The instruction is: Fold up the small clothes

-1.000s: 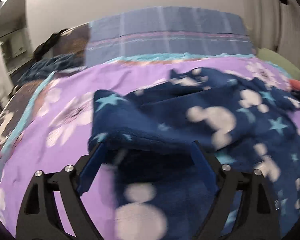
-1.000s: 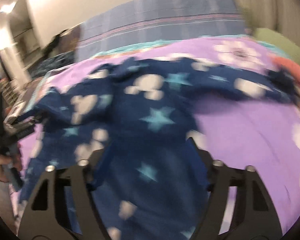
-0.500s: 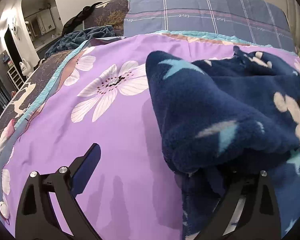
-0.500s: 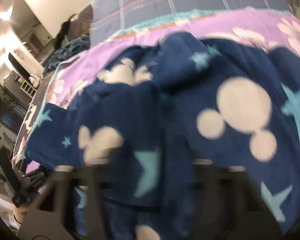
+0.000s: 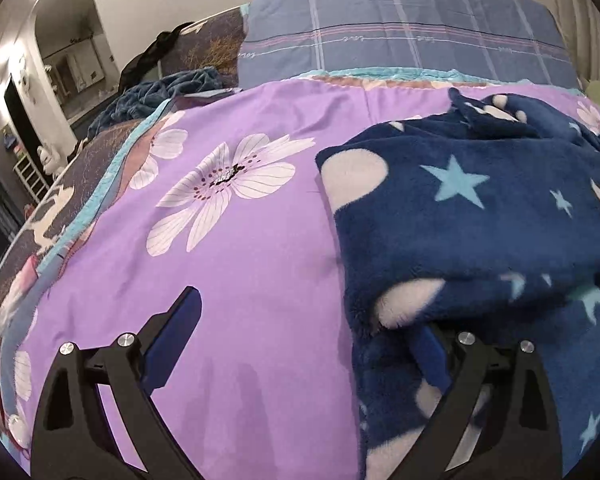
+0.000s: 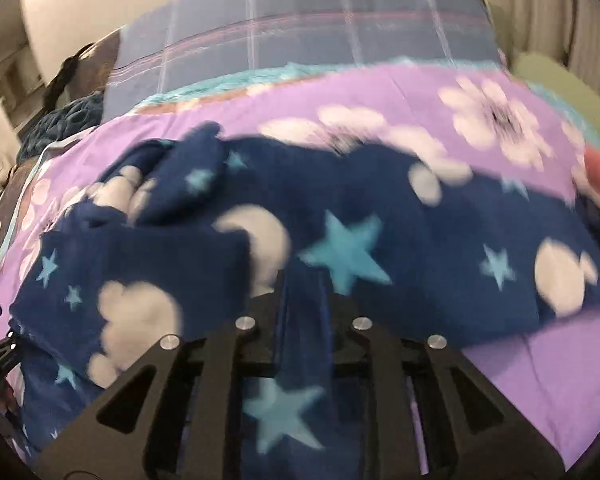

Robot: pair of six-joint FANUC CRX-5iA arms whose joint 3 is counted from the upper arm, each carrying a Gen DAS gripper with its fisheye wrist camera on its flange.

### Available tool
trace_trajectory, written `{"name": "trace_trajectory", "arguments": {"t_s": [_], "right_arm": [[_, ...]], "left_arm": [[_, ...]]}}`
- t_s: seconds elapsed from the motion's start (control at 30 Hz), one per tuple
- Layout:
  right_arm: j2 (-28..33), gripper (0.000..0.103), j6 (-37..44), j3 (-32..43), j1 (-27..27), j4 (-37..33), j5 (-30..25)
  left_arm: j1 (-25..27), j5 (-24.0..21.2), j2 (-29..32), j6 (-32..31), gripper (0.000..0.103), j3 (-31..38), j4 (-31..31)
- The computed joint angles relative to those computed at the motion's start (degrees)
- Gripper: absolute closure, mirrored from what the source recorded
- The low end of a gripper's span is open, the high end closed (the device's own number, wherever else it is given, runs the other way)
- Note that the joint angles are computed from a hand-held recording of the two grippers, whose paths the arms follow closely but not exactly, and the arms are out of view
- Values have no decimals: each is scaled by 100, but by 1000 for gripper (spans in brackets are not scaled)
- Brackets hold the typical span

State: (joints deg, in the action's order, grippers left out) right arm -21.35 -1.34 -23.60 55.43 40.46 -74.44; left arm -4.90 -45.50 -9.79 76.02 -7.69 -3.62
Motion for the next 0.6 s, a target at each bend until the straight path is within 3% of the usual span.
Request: {"name": "trace_trajectory", "arguments": {"t_s": [0.1,0.17,0.23,0.3,0.37,0.4,0.5,0.6], "right_arm": [[-268,86,-62,-176,273,209,222],[-384,84,79,-296,503,384,534],[-517,76,330,-377,639,353,1024],[-514,55,531,-410,549,82,1515],[-226,53,585,-266,499,-223,1346],[-80,59,602,-203,433,-431,1197],[-209,61,298,-477,418,-245,1402],[-477,62,36,-430,674,-67,904]], "left_arm": [[215,-161,-206,-651,7,-217,620],[456,-244,-453,-1273,16,-477,1373],[650,-301,-669,-1864,27,-713,2189],[720,-160,-866,-2137,30,-921,2997],[619,-76,-812,-2296,34,-972,3662],[531,-38,-732,-2351,34,-966,3886],[67,-16,-202,-2061,34,-655,3793],[-578,-14,470,-1256,34,-153,2399]]}}
